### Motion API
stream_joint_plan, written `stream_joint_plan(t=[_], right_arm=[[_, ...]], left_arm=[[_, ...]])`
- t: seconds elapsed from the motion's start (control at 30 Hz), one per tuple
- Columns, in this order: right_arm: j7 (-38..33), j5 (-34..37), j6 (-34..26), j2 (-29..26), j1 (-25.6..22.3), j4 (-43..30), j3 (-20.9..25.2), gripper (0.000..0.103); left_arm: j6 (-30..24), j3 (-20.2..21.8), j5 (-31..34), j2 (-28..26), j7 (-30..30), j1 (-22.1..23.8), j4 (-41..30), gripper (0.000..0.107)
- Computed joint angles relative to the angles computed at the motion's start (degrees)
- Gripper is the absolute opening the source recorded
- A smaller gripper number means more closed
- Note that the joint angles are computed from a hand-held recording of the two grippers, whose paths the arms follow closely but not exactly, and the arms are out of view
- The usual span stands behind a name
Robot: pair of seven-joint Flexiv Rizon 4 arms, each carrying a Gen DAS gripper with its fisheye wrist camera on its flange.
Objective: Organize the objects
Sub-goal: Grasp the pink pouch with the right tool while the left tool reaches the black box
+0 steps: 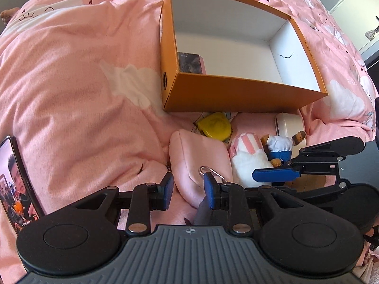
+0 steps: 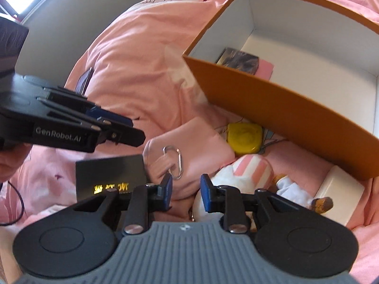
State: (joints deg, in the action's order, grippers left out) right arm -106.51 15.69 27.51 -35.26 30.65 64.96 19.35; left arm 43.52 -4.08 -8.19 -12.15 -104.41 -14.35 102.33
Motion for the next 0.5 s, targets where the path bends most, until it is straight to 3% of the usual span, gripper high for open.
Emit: stream_joint_plan(t=[0.37, 0.5], right_arm=[[-6.73, -1.14, -8.17, -3.14, 0.92, -3.03, 0.25, 0.031], [-7.12, 0.51, -7.32, -4.18, 0.69, -3.91, 0.36, 0.030]], left_arm=[[0.51, -0.32, -3.79, 0.10, 0.44, 0.55, 1.75, 0.032], [1.59, -0.12, -3.16, 0.21, -0.20, 0.41, 1.85, 0.032]])
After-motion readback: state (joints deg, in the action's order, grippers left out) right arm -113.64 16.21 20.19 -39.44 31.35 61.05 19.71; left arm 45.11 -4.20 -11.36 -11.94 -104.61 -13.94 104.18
